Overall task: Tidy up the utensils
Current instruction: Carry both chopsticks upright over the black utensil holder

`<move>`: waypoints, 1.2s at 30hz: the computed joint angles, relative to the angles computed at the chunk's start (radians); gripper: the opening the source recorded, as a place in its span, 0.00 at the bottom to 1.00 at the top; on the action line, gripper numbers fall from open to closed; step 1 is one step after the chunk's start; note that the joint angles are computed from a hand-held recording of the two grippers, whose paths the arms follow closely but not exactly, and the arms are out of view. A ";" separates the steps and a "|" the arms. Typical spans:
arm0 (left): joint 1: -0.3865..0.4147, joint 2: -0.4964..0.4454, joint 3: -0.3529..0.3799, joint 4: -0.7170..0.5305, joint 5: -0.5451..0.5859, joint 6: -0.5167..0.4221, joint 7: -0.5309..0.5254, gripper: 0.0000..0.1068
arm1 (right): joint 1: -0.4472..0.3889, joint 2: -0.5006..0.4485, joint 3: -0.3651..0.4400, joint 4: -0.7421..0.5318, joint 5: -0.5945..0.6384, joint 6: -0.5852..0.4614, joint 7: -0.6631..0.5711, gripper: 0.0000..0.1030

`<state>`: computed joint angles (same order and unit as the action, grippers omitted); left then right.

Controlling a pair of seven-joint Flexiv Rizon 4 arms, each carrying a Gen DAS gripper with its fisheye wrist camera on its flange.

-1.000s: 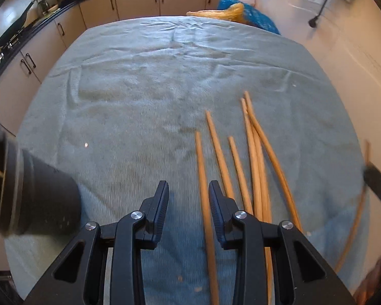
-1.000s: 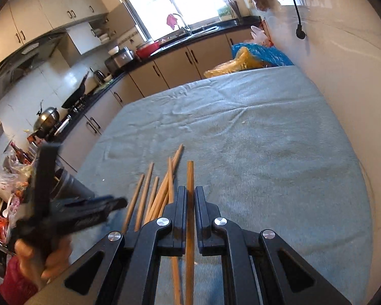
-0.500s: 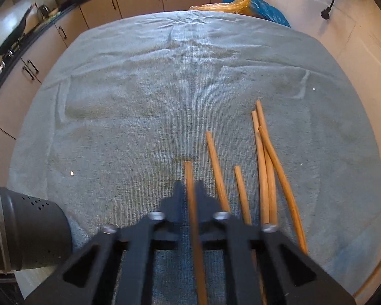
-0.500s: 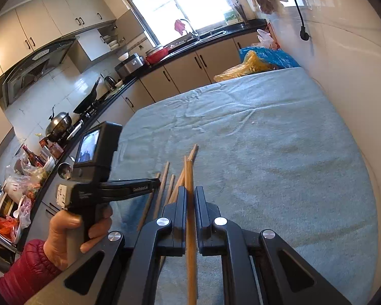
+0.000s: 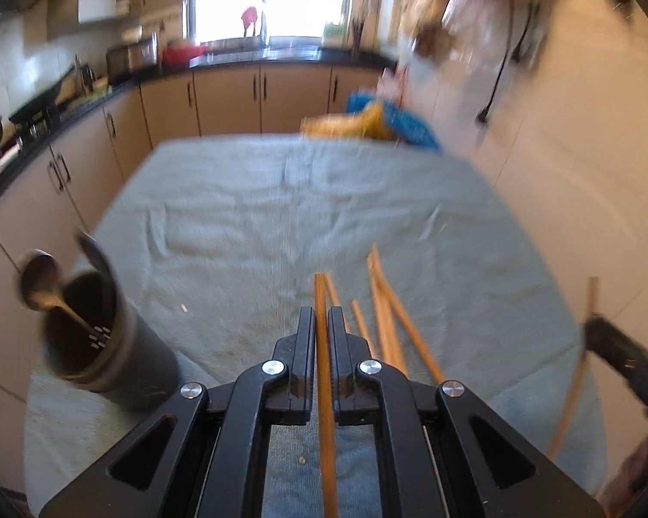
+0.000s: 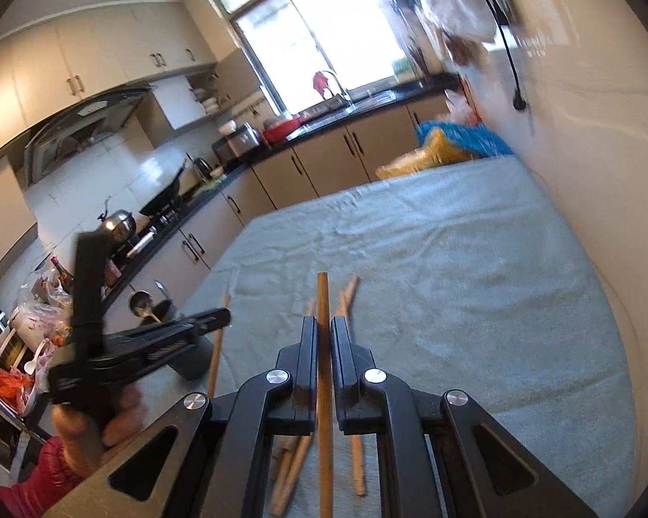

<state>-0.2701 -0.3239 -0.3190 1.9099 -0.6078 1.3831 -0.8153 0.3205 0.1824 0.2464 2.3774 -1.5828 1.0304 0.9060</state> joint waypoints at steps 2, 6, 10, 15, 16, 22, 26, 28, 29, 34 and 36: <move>0.059 0.041 -0.093 0.057 -0.122 0.072 0.121 0.05 | 0.017 -0.007 0.026 -0.020 0.014 -0.059 -0.031 0.06; 0.108 0.100 -0.205 0.115 -0.391 0.139 0.362 0.05 | 0.049 -0.030 0.044 -0.053 0.030 -0.118 -0.072 0.06; 0.100 0.155 -0.236 0.124 -0.633 0.147 0.567 0.05 | 0.071 -0.040 0.046 -0.071 0.023 -0.147 -0.071 0.06; 0.057 0.180 -0.178 0.120 -0.715 0.118 0.624 0.05 | 0.086 -0.043 0.048 -0.087 0.022 -0.173 -0.091 0.06; 0.046 0.179 -0.165 0.118 -0.724 0.123 0.627 0.05 | 0.089 -0.044 0.050 -0.088 0.023 -0.180 -0.093 0.06; -0.016 0.193 -0.092 0.117 -0.784 0.105 0.667 0.05 | 0.100 -0.043 0.053 -0.099 0.022 -0.201 -0.104 0.06; -0.057 0.192 -0.041 0.110 -0.806 0.100 0.679 0.05 | 0.105 -0.041 0.056 -0.103 0.025 -0.221 -0.119 0.06; -0.077 0.192 -0.014 0.111 -0.794 0.094 0.664 0.05 | 0.105 -0.043 0.053 -0.103 0.026 -0.218 -0.112 0.06; -0.084 0.194 0.001 0.111 -0.788 0.081 0.658 0.05 | 0.105 -0.043 0.052 -0.102 0.024 -0.214 -0.108 0.06; -0.136 0.194 0.064 0.106 -0.781 0.063 0.644 0.05 | 0.112 -0.041 0.060 -0.109 0.027 -0.234 -0.119 0.06; -0.153 0.193 0.089 0.104 -0.771 0.054 0.633 0.05 | 0.114 -0.039 0.061 -0.111 0.027 -0.238 -0.119 0.06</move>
<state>-0.4235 -0.1306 -0.2300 2.0134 -1.3789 1.4367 -0.1822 0.4343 0.1432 0.3076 2.2667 -1.5560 0.7926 0.7869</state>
